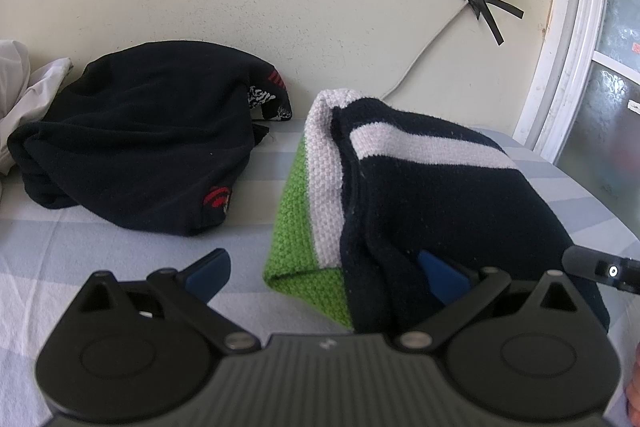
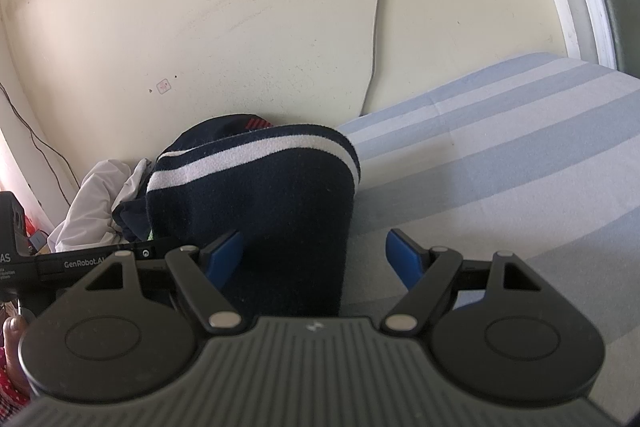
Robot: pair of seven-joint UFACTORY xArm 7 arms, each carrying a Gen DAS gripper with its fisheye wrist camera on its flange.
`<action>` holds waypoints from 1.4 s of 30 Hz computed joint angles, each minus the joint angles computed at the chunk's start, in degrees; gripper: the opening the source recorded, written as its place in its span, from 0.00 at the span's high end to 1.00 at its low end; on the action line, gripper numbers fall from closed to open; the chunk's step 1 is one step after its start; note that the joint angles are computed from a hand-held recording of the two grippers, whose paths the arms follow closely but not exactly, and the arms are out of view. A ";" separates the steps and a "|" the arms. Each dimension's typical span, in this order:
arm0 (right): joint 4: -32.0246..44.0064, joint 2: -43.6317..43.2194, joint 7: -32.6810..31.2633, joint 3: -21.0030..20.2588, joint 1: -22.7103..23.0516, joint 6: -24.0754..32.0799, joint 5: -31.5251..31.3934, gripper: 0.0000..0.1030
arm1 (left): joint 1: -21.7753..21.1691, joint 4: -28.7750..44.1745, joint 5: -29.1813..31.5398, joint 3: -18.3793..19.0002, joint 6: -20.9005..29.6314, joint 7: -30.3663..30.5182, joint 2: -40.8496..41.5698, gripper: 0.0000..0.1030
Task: Fold small clothes
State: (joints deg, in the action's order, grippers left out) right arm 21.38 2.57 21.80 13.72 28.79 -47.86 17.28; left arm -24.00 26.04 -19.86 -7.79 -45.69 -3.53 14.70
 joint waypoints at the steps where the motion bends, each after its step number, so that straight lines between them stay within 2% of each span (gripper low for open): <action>1: 0.04 0.03 -0.04 -0.02 -0.02 0.01 -0.09 0.22 | -0.09 -0.04 -0.12 -0.02 -0.02 0.04 -0.01 0.00; 14: 0.50 0.07 -1.17 0.20 0.32 0.33 0.57 0.23 | -0.21 0.01 -0.30 0.00 0.21 0.27 -0.11 0.00; 16: 0.48 0.16 -1.89 0.25 0.50 0.04 1.00 0.32 | -0.20 0.01 -0.29 0.00 0.25 0.28 -0.14 0.00; 18: 0.71 0.42 -2.63 0.22 0.51 0.17 0.17 0.51 | -0.37 -0.02 -0.63 -0.02 0.27 0.46 -0.19 0.00; 21: 2.09 1.30 -9.11 1.31 2.84 -0.02 6.98 0.58 | -0.32 0.22 -0.62 0.05 0.74 0.64 -0.12 0.00; 24: 2.54 1.99 -9.23 1.17 3.35 -0.96 8.30 0.64 | -0.64 0.44 -1.21 0.14 0.99 1.34 -0.05 0.00; 28: 3.41 2.56 -11.65 1.24 4.42 -0.99 11.14 0.65 | -1.27 0.61 -2.57 0.16 1.11 2.57 -0.13 0.00; 36: 3.42 2.43 -12.46 1.29 5.09 -1.08 13.38 0.66 | -1.35 0.69 -2.99 0.07 1.38 3.11 -0.28 0.00; 38: 3.21 2.30 -11.91 1.21 4.92 -1.06 12.63 0.65 | -1.38 0.73 -3.12 0.08 1.54 3.22 -0.33 0.00; 42: 1.67 1.41 -7.00 0.62 3.27 -1.32 7.39 0.55 | -1.21 0.78 -2.90 0.09 1.95 3.09 -0.45 0.00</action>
